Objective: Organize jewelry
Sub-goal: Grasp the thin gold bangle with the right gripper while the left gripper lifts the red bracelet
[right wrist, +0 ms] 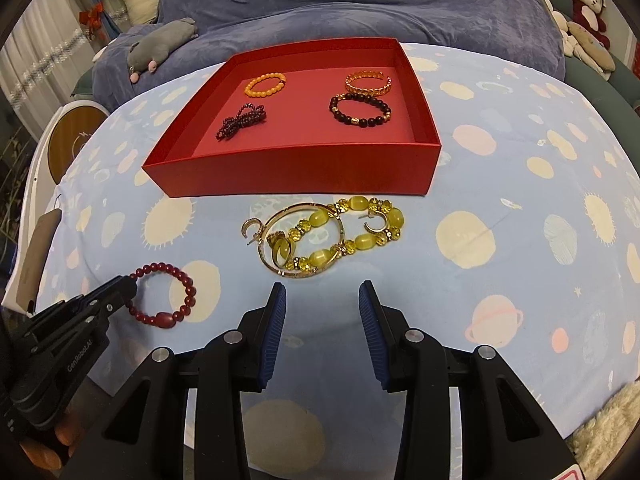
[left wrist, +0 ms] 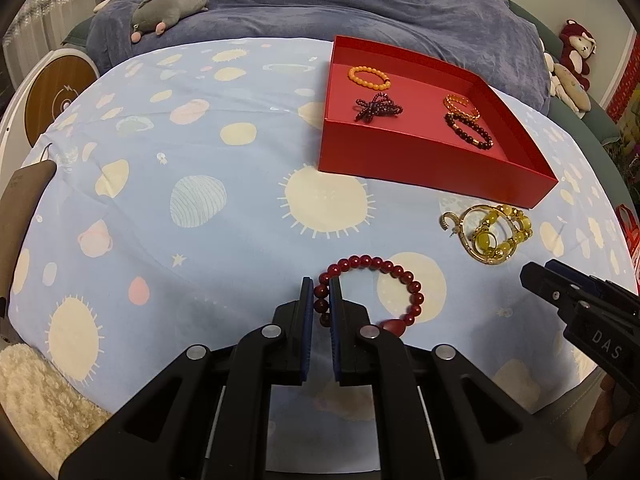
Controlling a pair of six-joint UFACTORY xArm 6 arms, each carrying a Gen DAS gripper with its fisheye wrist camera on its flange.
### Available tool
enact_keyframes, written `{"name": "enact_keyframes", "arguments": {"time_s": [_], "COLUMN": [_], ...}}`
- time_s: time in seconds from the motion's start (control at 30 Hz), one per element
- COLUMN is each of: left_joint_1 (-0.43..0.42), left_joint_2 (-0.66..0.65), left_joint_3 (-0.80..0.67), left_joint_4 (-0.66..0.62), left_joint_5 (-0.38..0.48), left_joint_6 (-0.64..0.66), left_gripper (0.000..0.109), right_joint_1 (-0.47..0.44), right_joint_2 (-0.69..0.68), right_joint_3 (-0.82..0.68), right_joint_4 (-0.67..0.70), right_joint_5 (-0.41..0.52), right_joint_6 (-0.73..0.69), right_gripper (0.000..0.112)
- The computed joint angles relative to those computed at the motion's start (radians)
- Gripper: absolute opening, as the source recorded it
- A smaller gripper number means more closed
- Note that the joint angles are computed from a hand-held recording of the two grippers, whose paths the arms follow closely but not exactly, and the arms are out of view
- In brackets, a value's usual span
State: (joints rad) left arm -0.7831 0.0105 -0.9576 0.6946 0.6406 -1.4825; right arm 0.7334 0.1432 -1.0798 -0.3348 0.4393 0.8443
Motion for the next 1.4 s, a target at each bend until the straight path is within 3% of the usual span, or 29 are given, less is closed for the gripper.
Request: {"name": "enact_keyframes", "arguments": {"time_s": [0.17, 0.53, 0.87, 1.4], "left_joint_1": [0.010, 0.020, 0.023, 0.007], "left_joint_2": [0.007, 0.024, 0.036, 0.010], "left_joint_3": [-0.002, 0.003, -0.003, -0.011], "left_joint_4": [-0.009, -0.040, -0.038, -0.015], "left_joint_5": [-0.019, -0.043, -0.059, -0.046], "left_joint_6": [0.012, 0.032, 0.033, 0.008], "left_gripper": [0.008, 0.008, 0.008, 0.008], "right_joint_1": [-0.003, -0.052, -0.056, -0.022], "right_joint_2": [0.045, 0.117, 0.177, 0.007], "right_joint_3": [-0.052, -0.137, -0.187, -0.033], "right_joint_4": [0.049, 0.022, 0.102, 0.133], "right_joint_5": [-0.012, 0.020, 0.040, -0.075], "right_joint_6": [-0.060, -0.046, -0.142, -0.122], "right_gripper": [0.038, 0.035, 0.007, 0.004]}}
